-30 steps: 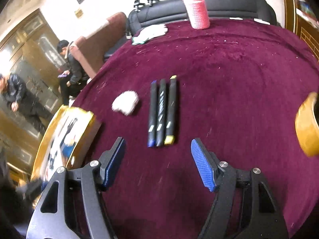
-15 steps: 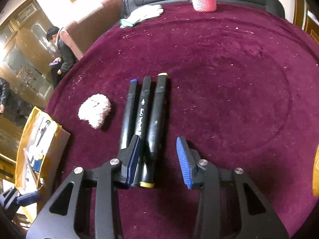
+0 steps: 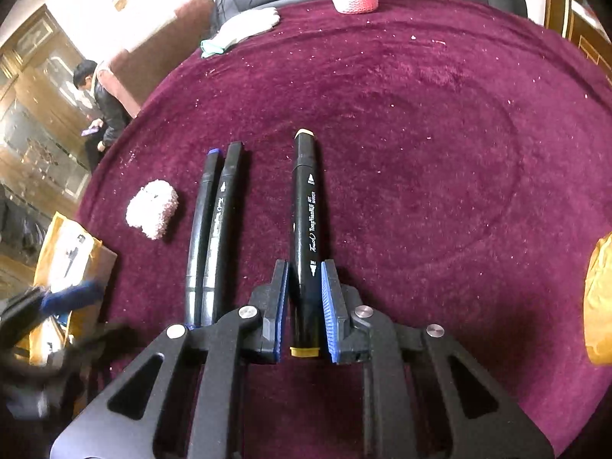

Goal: Organize objects
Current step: 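Grasp a black marker with the right gripper while the left gripper grasps another black marker, then carry both black markers into the tray and open both grippers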

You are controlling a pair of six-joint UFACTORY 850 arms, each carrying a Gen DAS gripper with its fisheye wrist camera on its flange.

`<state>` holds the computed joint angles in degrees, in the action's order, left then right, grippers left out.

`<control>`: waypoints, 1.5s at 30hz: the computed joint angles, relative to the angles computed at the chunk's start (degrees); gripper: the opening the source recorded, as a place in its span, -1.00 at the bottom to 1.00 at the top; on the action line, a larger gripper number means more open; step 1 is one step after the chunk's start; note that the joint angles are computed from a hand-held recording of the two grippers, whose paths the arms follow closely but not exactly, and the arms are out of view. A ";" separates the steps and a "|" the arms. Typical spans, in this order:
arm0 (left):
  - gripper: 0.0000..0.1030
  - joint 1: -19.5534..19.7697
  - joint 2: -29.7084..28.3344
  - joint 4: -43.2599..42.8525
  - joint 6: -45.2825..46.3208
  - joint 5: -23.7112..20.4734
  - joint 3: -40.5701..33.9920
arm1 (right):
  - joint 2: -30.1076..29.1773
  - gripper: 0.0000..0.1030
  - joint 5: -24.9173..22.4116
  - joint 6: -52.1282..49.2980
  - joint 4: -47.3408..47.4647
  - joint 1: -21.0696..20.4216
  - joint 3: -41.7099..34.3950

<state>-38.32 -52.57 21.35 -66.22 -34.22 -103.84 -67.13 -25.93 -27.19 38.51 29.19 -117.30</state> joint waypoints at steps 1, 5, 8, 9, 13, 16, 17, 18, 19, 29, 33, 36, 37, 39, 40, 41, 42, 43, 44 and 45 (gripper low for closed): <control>0.23 0.26 -1.06 -0.25 -0.04 -1.23 -1.52 | -0.14 -0.68 -0.14 -0.29 0.47 -0.07 -0.14; 0.22 2.00 -4.20 -8.22 6.65 -1.18 -5.06 | -0.26 -0.68 -0.53 -0.74 1.86 -0.26 -0.24; 0.22 2.38 -5.59 -10.57 9.15 -0.76 -6.80 | -0.20 -0.68 -0.50 -0.35 1.50 -0.19 -0.19; 0.22 2.34 -6.05 -10.49 9.54 -1.29 -7.54 | -0.20 -0.68 -0.45 -0.55 1.72 -0.19 -0.15; 0.17 2.36 -6.43 -8.90 8.54 -2.56 -8.31 | -0.15 -0.68 -0.71 -0.35 1.94 -0.22 -0.16; 0.11 2.88 -5.67 -11.01 10.06 -1.50 -6.83 | -0.15 -0.68 -0.68 -0.42 1.98 -0.23 -0.16; 0.10 2.98 -5.43 -11.30 10.36 -1.41 -6.49 | -0.14 -0.68 -0.69 -0.28 1.97 -0.21 -0.18; 0.09 2.97 -5.43 -10.79 9.81 -1.60 -6.54 | -0.16 -0.68 -0.68 -0.38 1.91 -0.22 -0.17; 0.09 2.88 -5.65 -9.93 8.98 -1.90 -6.84 | -0.16 -0.68 -0.68 -0.38 1.91 -0.22 -0.17; -0.74 0.23 -11.37 -2.63 10.36 -12.38 -16.86 | -0.30 -0.67 -0.02 -1.39 2.86 -0.27 -0.25; -0.74 -0.98 -6.31 -0.82 8.49 -9.30 -7.99 | -0.43 -0.67 0.61 -1.09 2.62 -0.10 -0.38; -0.75 -2.39 -0.91 -0.63 6.91 -4.80 1.46 | -0.47 -0.65 2.06 -1.97 3.15 0.20 -0.19; -0.75 -2.99 0.78 -0.61 6.44 -3.49 4.32 | -0.56 -0.65 2.54 -2.13 3.25 0.28 -0.26; -0.75 -4.44 4.59 -0.87 5.43 -0.07 10.78 | -0.59 -0.65 3.03 -2.25 2.79 0.40 -0.32; -0.75 -5.24 6.07 -0.50 4.46 0.94 13.33 | -0.59 -0.65 3.29 -1.89 1.83 0.52 -0.34; -0.75 -6.03 7.23 0.45 3.28 1.20 15.21 | -0.59 -0.69 3.57 -0.78 0.37 0.67 -0.40; -0.75 -6.82 8.31 1.42 2.10 1.38 17.00 | -0.56 -0.70 4.02 0.84 -1.68 0.85 -0.40; -0.75 -7.67 9.47 2.68 0.75 1.97 18.95 | -0.48 -0.70 4.30 1.13 -2.47 0.96 -0.28; -0.75 -8.04 9.95 3.08 0.11 2.45 19.83 | -0.44 -0.70 4.67 1.46 -3.43 1.09 -0.22; -0.75 -8.13 10.58 2.90 0.02 3.04 20.71 | -0.41 -0.70 4.72 1.44 -3.54 1.10 -0.15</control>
